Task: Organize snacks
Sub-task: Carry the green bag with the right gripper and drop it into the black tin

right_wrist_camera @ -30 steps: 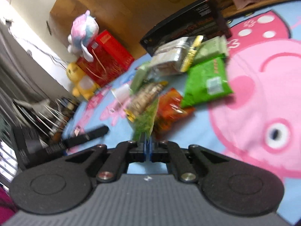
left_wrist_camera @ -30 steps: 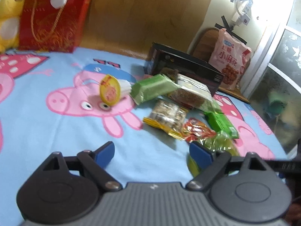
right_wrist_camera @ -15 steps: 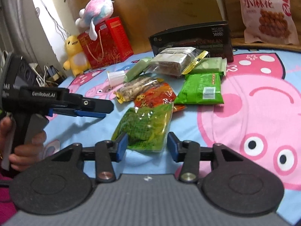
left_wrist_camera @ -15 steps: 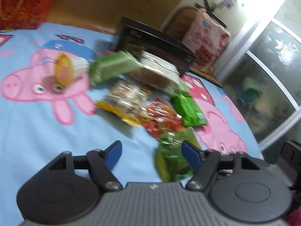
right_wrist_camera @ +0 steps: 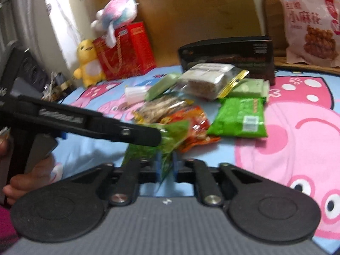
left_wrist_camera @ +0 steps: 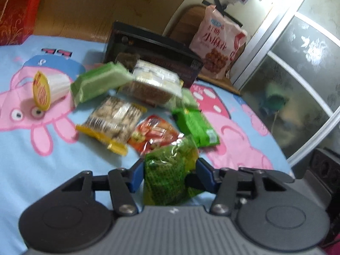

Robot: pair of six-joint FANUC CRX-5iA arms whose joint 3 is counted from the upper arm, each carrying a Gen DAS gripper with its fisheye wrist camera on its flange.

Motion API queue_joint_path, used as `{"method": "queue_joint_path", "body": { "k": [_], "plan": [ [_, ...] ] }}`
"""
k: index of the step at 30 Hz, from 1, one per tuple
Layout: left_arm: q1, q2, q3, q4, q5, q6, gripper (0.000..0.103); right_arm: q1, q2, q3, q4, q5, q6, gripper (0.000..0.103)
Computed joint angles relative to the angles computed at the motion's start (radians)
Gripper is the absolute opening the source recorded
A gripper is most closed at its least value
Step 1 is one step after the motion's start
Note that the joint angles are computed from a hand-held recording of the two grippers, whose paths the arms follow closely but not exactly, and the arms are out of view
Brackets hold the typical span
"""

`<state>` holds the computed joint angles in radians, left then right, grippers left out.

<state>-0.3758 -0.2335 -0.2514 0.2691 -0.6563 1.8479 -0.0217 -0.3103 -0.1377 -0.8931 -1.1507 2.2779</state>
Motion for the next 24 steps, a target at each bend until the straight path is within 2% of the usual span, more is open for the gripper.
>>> {"method": "queue_joint_path", "body": {
  "k": [6,9,16,20,22,23,24],
  "plan": [
    [0.027,0.062,0.122,-0.027,0.025,-0.038,0.052,-0.02,0.073,0.104,-0.078,0.042,-0.041,0.011],
    [0.033,0.128,0.234,-0.09,0.032,-0.041,0.051,-0.008,0.109,0.156,-0.095,0.099,-0.035,0.011],
    [0.058,0.334,0.495,-0.163,0.008,-0.029,0.052,0.09,0.249,0.287,0.005,0.293,-0.097,0.012],
    [0.077,0.423,0.577,-0.154,-0.017,-0.025,0.054,0.133,0.307,0.32,0.089,0.355,-0.151,0.015],
    [0.076,0.46,0.622,-0.189,-0.037,0.007,0.054,0.154,0.32,0.318,0.133,0.386,-0.179,0.018],
    [0.075,0.47,0.634,-0.212,-0.042,0.027,0.058,0.165,0.325,0.314,0.16,0.405,-0.207,0.024],
    [0.071,0.48,0.649,-0.238,-0.047,0.052,0.063,0.173,0.33,0.315,0.18,0.42,-0.23,0.04]
  ]
}}
